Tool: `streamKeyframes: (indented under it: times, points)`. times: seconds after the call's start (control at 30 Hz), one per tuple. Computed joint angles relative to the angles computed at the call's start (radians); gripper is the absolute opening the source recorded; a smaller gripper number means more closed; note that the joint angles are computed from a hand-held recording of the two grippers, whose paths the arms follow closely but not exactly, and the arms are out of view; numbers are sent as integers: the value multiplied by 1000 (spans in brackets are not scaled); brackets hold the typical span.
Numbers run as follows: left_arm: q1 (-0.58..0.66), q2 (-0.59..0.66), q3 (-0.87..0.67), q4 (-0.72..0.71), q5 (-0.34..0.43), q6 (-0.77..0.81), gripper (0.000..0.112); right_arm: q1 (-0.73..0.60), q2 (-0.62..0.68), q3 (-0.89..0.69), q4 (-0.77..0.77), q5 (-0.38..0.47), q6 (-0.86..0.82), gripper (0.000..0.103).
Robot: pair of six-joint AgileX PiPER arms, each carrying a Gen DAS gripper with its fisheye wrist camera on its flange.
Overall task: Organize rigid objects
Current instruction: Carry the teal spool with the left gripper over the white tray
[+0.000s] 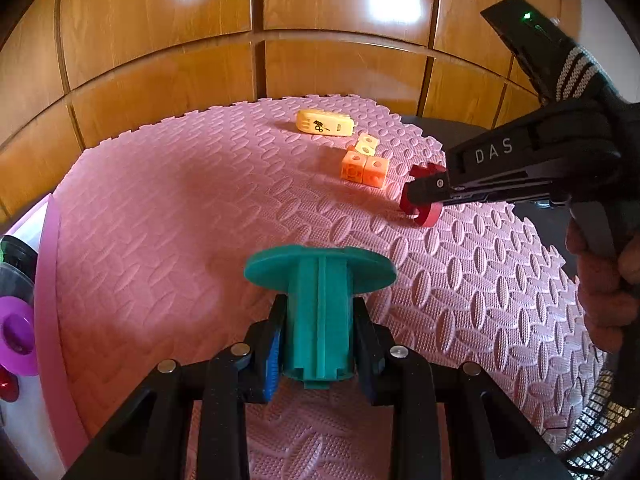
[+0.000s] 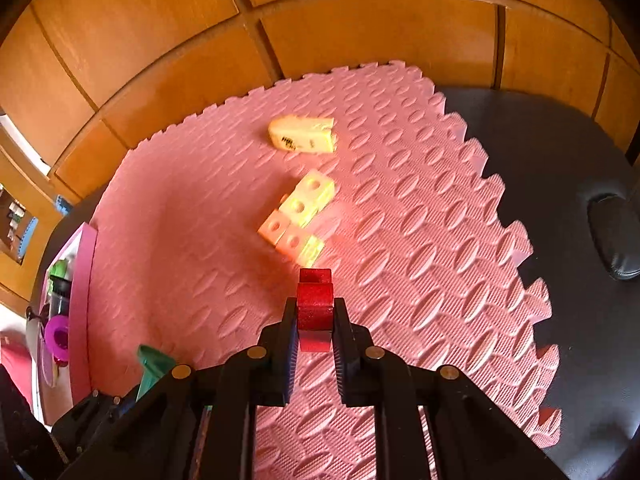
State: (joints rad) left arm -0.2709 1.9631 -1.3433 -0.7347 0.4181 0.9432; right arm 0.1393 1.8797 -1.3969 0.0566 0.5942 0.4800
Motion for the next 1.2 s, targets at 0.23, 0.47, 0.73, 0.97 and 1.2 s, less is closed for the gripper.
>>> streamKeyframes:
  times: [0.23,0.47,0.73,0.97,1.2]
  points:
    - [1,3,-11,30,11,-28,30,-21,-6,22,92,-23,-51,14]
    - [-18,-1,2,76,-33,-59,30,-1,3,16,15,-50,4,14]
    - [-7,-3,-1,44,-13,-44,30,44,9,-4,-202,-11,171,14]
    - [17,-83,54,48,-6,-81,30,55,26,-18,-253,-10,186,14]
    - [44,-206,121,14,-8,-65,30,49,45,-27,-236,-15,174,14]
